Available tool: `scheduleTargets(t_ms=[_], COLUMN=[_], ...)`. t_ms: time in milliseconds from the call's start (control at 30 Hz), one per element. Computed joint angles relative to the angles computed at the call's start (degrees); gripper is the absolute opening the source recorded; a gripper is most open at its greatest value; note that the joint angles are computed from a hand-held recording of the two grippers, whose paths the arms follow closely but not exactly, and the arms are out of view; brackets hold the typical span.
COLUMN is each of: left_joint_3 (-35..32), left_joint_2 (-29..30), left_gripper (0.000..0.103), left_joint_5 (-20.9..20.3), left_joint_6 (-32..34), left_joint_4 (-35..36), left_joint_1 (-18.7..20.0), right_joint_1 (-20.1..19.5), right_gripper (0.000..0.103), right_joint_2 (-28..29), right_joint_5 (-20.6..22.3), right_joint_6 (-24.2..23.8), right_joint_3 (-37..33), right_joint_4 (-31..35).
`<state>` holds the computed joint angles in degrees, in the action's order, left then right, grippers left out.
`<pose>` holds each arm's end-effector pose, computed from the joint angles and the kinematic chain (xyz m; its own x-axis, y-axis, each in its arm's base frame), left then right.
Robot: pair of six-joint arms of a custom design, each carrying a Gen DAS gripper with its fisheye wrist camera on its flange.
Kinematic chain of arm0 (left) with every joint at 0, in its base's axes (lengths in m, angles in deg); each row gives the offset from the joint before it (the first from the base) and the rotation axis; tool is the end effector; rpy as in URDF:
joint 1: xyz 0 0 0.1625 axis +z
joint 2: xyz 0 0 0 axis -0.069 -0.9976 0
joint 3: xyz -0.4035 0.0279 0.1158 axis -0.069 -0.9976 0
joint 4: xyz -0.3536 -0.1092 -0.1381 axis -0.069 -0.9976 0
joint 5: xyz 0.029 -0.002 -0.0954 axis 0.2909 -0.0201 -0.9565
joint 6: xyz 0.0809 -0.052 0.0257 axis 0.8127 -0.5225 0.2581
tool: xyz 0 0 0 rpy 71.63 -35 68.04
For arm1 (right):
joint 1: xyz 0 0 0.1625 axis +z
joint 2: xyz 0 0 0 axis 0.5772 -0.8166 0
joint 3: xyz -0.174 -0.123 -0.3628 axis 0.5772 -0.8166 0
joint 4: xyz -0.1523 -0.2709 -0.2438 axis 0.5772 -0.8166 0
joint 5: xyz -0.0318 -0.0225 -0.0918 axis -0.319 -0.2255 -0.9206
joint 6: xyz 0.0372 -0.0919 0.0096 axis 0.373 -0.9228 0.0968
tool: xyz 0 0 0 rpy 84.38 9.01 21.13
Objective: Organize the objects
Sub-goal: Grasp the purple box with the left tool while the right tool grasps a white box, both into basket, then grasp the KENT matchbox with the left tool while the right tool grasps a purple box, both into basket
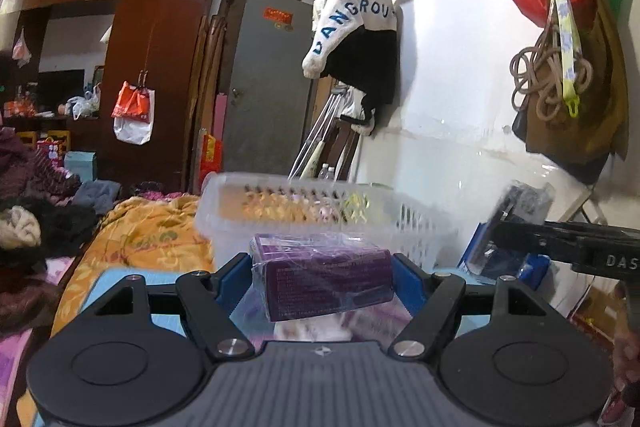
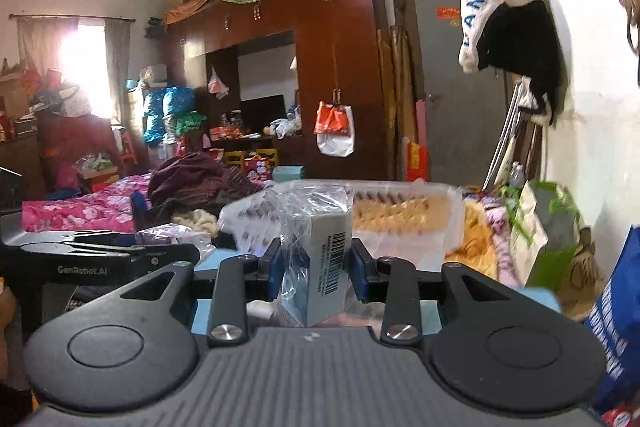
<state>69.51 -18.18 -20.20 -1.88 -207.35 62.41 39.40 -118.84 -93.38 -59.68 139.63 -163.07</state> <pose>-0.1870 -0.5844 0.0536 -0.6499 0.6377 -0.4135 0.7065 0.3063 -0.6380 0.0116 -0.5329 0.2682 -0.7354 -0.1205 0.6669 -0.6743 0.2287 -0.7022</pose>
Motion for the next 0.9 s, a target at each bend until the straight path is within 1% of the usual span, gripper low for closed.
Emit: scheduleTargets(t_ms=[33,100,167,267,300,333,433,467,500,533,567,600,633,667,733,800,867,900], left_joint_3=[-1.7,-4.9,-9.4,-16.5,-18.5,-20.3,-23.4,-24.3,-25.6,-27.3,-28.9,-29.9,-29.9,-29.2,-25.2,-19.7,-13.4,-10.8], left_joint_2=[0.2,0.9,1.7,3.7,4.6,5.5,7.7,8.4,9.2,10.0,10.8,11.3,11.3,11.0,9.3,6.8,4.7,3.9], left_gripper=[0.078,0.078,0.078,0.078,0.078,0.078,0.078,0.081,0.085,0.097,0.1,0.1,0.1,0.1,0.1,0.1,0.1,0.1], left_joint_5=[0.0,1.6,1.9,3.9,4.7,5.9,7.1,7.0,7.5,9.1,10.6,11.7,12.1,11.7,9.4,7.1,5.5,4.2], left_joint_6=[-0.3,-0.5,-1.7,-4.6,-5.3,-5.8,-6.6,-6.8,-6.6,-6.9,-7.7,-8.1,-7.9,-7.4,-5.7,-4.0,-2.8,-2.1], left_joint_4=[1.3,3.6,8.9,18.0,19.7,21.0,21.1,20.7,21.1,23.1,25.1,26.4,26.8,26.1,22.2,18.1,12.9,10.7], left_joint_1=[-0.5,-1.7,-2.4,-2.9,-2.9,-3.0,-2.4,-2.1,-2.0,-1.9,-2.0,-1.9,-1.7,-1.4,-0.7,0.0,0.6,1.1], right_joint_1=[0.5,1.8,3.0,4.0,4.2,4.3,3.6,3.4,3.3,3.5,3.6,3.5,3.5,3.3,2.3,0.8,-1.4,-2.0], right_gripper=[0.037,0.037,0.037,0.037,0.037,0.037,0.038,0.039,0.045,0.065,0.082,0.097,0.1,0.1,0.103,0.103,0.103,0.103], right_joint_2=[0.4,1.2,2.5,5.2,6.0,6.8,7.6,8.1,8.6,9.5,10.0,10.2,9.9,9.1,7.6,5.8,4.0,3.4], right_joint_5=[-0.5,-1.5,-3.5,-6.5,-7.9,-9.0,-8.1,-7.6,-7.8,-8.8,-9.4,-9.5,-9.7,-9.3,-7.5,-6.6,-5.3,-6.2], right_joint_6=[-0.2,0.6,1.4,-0.1,-0.4,-0.3,-1.2,-1.3,-1.3,-0.8,-0.5,-0.6,-1.2,-2.0,-3.1,-1.5,0.5,1.0], right_joint_3=[-1.2,-4.8,-9.4,-15.9,-17.4,-18.7,-19.8,-19.9,-20.0,-20.3,-20.5,-19.7,-18.5,-16.8,-13.0,-8.5,-4.1,-2.9], right_joint_4=[-0.2,0.8,2.9,5.4,6.1,6.5,7.5,6.7,5.4,3.0,1.4,-0.5,-1.3,-1.6,-3.3,-4.9,-4.1,-2.9])
